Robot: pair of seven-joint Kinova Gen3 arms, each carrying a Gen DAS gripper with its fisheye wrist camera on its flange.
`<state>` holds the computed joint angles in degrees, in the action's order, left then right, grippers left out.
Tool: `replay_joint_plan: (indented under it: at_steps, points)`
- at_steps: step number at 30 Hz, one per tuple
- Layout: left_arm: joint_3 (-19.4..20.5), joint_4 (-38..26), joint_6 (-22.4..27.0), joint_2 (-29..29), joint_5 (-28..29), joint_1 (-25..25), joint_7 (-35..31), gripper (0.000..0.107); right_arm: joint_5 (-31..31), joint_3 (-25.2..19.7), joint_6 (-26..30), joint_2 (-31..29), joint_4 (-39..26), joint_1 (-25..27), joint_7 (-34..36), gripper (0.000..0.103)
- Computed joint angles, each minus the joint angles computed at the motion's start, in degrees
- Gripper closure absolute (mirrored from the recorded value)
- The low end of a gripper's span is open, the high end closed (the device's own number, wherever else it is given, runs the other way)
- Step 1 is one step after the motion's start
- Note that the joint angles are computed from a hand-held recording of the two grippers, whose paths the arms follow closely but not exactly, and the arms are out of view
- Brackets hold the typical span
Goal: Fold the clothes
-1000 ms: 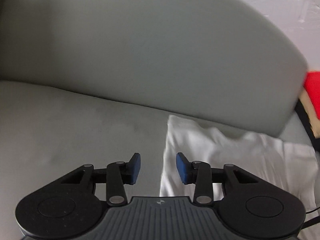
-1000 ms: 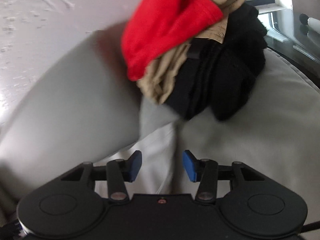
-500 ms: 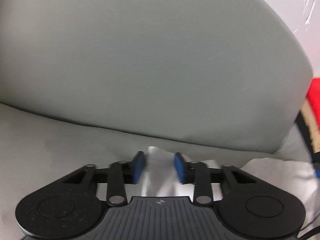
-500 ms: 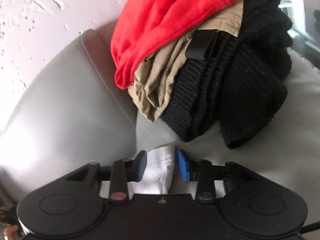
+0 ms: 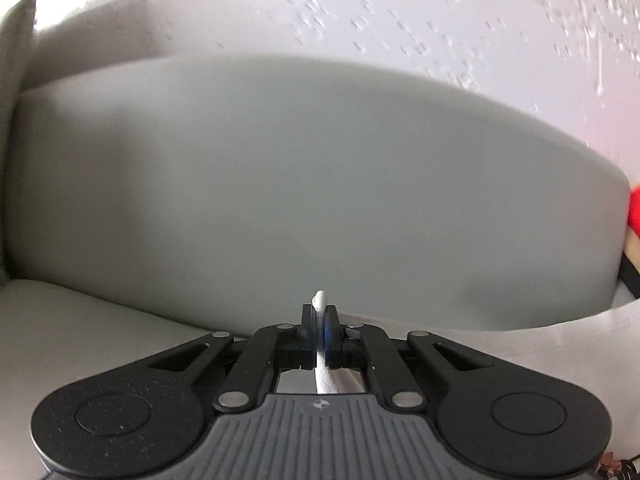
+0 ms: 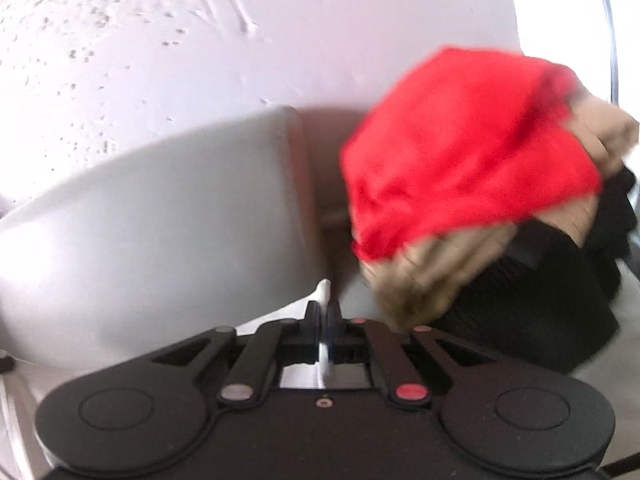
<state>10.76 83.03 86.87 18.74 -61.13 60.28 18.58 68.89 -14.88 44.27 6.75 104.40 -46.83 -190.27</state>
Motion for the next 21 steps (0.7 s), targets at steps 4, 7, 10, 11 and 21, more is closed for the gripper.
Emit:
replay_joint_plan:
  at_steps: [4, 7, 10, 11, 21]
  points:
    - [-0.2, 0.0, -1.4, 1.6, 1.9, -2.2, -1.6, 0.105, 2.5, -0.2, 8.0, 5.8, -3.4, -2.6, 1.0, 0.100]
    - [-1.2, -3.0, -3.4, 5.8, 3.4, -3.4, -6.3, 0.105, 2.1, 2.1, 14.6, 9.8, -5.2, -6.1, 1.4, 0.100]
    - [-3.1, -7.9, -3.1, 10.6, 6.3, -3.7, -11.5, 0.103, 0.5, 3.1, 15.9, 10.6, -4.6, -6.9, 0.9, 0.100]
    - [-3.6, -9.3, -2.4, 12.0, 7.3, -3.6, -12.3, 0.103, -0.1, 3.5, 16.0, 10.8, -4.2, -7.1, 0.7, 0.100]
    - [-5.8, -22.3, 17.5, 10.8, 2.3, 11.4, -21.7, 0.093, -7.9, -6.1, 20.6, -5.6, 2.3, -5.3, -3.8, 0.067]
